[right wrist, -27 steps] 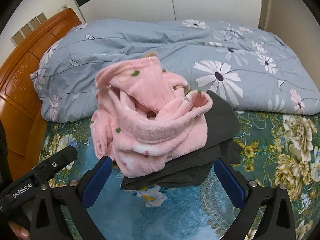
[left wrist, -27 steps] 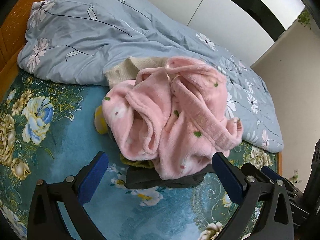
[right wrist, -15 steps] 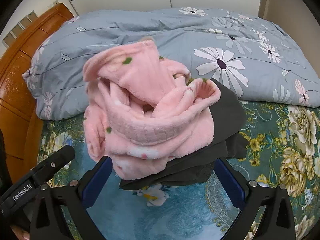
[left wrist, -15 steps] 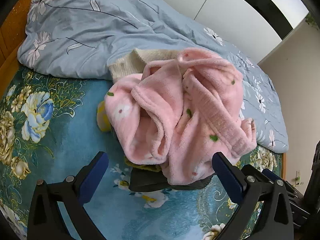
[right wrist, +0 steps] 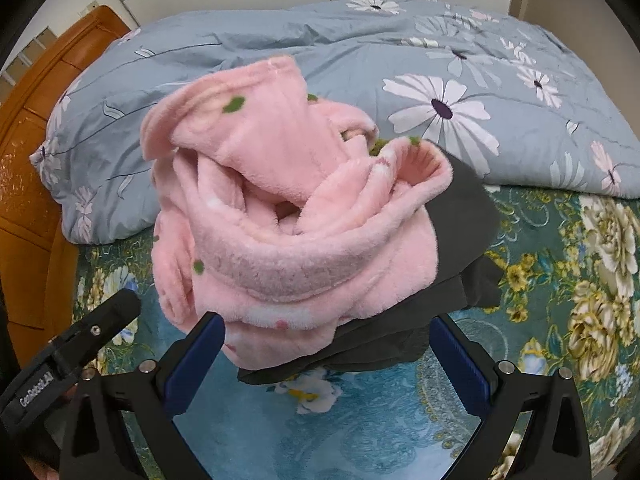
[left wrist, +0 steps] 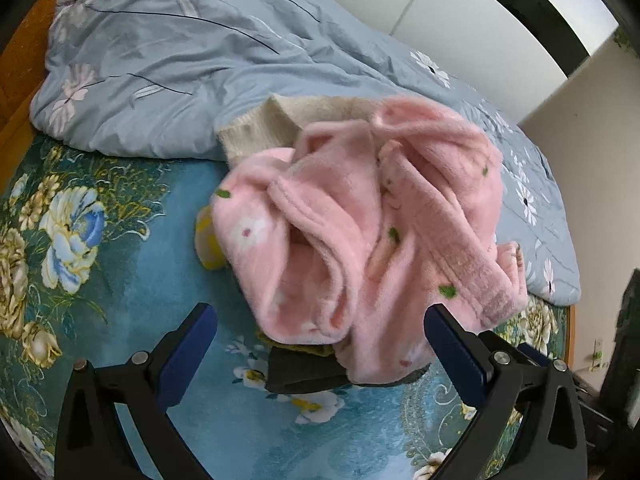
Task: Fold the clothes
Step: 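Grasp the pink fleece garment with the right gripper and lift it off the pile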
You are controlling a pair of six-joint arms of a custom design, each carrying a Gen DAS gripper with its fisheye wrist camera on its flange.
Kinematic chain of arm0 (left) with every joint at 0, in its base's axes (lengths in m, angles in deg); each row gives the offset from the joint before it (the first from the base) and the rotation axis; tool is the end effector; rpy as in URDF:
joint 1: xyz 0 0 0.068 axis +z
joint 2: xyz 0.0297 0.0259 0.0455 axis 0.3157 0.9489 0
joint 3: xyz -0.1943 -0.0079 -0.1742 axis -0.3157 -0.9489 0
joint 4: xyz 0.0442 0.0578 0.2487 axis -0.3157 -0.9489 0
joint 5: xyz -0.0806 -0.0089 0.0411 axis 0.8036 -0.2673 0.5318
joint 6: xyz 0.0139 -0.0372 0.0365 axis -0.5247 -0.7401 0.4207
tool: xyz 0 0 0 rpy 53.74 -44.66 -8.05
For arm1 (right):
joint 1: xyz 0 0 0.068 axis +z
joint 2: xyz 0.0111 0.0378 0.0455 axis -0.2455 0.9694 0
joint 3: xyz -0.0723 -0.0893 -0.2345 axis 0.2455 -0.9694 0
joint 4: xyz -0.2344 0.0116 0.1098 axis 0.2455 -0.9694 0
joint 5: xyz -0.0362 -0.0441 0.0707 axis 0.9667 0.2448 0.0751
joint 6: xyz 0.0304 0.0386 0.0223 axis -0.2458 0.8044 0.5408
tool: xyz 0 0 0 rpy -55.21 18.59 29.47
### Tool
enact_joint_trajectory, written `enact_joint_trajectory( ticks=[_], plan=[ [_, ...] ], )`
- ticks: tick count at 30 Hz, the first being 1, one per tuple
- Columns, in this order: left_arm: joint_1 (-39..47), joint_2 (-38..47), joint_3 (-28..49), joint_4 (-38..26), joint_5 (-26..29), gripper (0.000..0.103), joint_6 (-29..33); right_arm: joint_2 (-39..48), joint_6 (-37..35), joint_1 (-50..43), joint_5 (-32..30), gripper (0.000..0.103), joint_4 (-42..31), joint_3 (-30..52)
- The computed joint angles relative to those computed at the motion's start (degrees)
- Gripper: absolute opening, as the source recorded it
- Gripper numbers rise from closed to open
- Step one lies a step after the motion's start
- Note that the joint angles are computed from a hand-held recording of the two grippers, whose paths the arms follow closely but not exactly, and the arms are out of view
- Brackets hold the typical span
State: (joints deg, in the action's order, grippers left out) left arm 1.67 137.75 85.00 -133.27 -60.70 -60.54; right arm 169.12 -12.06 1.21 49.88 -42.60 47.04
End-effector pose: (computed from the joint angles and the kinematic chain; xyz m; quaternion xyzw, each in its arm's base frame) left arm 0.2855 -0.0855 0.3980 -0.2440 0.9431 -0.1135 0.1954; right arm 0.3025 0.0882 0.3900 -0.0116 0.9834 0.1054 0.1474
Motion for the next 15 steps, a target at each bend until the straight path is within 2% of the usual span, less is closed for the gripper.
enact_joint_trajectory(
  ticks=[6, 8, 9, 10, 11, 12, 13, 15],
  plan=[
    [2.31, -7.92, -6.50, -1.93, 0.53, 0.103, -4.25, 1.01, 5.20, 0.30, -3.84, 0.103, 5.35, -4.77],
    [3.49, -10.81, -9.16, -2.26, 0.68, 0.103, -3.72, 1.71, 7.64, 1.01, -5.08, 0.102, 7.34, -5.38],
    [3.91, -12.32, -10.45, -2.55, 0.57, 0.103, -3.67, 2.20, 9.15, 1.38, -5.54, 0.095, 8.13, -5.39],
    [4.07, -13.70, -11.29, -3.57, 0.86, 0.103, -4.09, 2.92, 10.60, 1.47, -5.90, 0.080, 8.20, -4.95],
    [4.23, -15.05, -12.06, -4.62, 1.16, 0.103, -4.49, 4.01, 11.95, 1.15, -6.13, 0.073, 7.17, -3.78],
    [4.42, -16.20, -12.66, -5.18, 1.13, 0.103, -4.61, 5.13, 13.29, 0.83, -6.37, 0.060, 6.13, -2.57],
    [4.61, -17.33, -13.22, -5.76, 1.11, 0.103, -4.73, 5.58, 14.49, 0.33, -6.80, 0.041, 5.59, -2.00],
    [5.23, -20.27, -15.45, -5.74, 1.41, 0.103, -5.04, 4.01, 16.04, -1.30, -7.15, 0.027, 5.09, -1.30]
  ],
)
